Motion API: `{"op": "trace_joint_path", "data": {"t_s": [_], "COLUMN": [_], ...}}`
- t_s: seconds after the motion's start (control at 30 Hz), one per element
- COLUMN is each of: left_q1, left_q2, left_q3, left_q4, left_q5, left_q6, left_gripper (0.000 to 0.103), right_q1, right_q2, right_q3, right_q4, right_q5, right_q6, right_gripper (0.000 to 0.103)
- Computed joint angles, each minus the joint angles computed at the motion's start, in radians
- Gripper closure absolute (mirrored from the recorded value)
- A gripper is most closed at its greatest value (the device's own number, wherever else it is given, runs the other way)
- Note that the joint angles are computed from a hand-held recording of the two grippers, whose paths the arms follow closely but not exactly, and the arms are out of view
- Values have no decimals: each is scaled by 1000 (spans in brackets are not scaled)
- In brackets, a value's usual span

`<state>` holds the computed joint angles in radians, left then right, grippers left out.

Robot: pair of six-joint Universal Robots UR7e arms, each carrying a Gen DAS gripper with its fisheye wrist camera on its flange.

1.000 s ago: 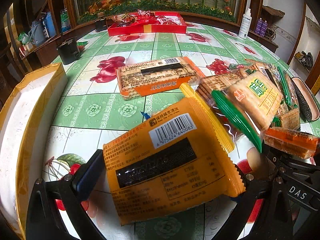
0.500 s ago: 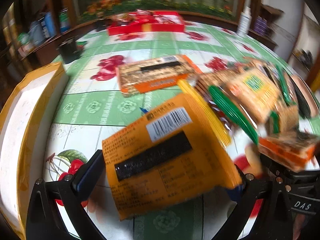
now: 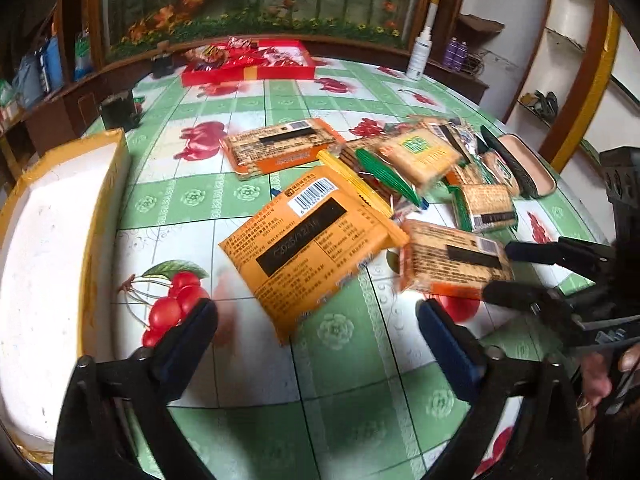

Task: Organize snacks
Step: 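Grasp the orange-edged cracker pack with the right gripper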

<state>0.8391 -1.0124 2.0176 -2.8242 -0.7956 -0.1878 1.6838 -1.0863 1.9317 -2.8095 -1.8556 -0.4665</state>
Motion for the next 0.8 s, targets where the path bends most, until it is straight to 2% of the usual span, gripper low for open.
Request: {"op": "trace_joint_path", "data": {"t_s": [0.03, 0.07, 0.13, 0.27, 0.37, 0.43, 0.5, 0.57, 0.63, 0.67, 0.8], "left_q1": [-4, -3, 5, 18, 9, 4, 9, 24, 32, 37, 53], "left_q2": [-1, -6, -18, -48, -65, -74, -78, -74, -58, -44, 14], "left_q3": [2, 3, 4, 11, 15, 11, -2, -33, -62, -85, -165], "left_q4": [6, 10, 9, 10, 5, 10, 19, 50, 65, 82, 200], "left_q5": [2, -8, -49, -97, -71, -57, -61, -87, -85, -84, -76], "left_q6": [4, 9, 16, 23, 57, 79, 96, 119, 139, 157, 189], "left_gripper": [18, 20, 20, 20, 20, 19, 17, 10, 8, 8, 8], "right_q1": [1, 3, 13, 47, 58, 51, 53, 61, 73, 74, 69], "right_q2": [-13, -33, -48, -22, 37, 66, 86, 99, 100, 90, 53], "right_q3": [9, 27, 37, 0, -59, -87, -105, -88, -55, -45, -8], "right_q4": [29, 51, 65, 52, 63, 95, 115, 61, -10, -10, -10], "right_q5": [25, 68, 94, 35, -21, -25, -43, -72, -111, -108, -115], "right_q6": [-20, -61, -115, -220, -249, -274, -275, -310, -329, -321, -271], "right_gripper": [16, 16, 16, 16, 16, 16, 16, 17, 37, 44, 45]}}
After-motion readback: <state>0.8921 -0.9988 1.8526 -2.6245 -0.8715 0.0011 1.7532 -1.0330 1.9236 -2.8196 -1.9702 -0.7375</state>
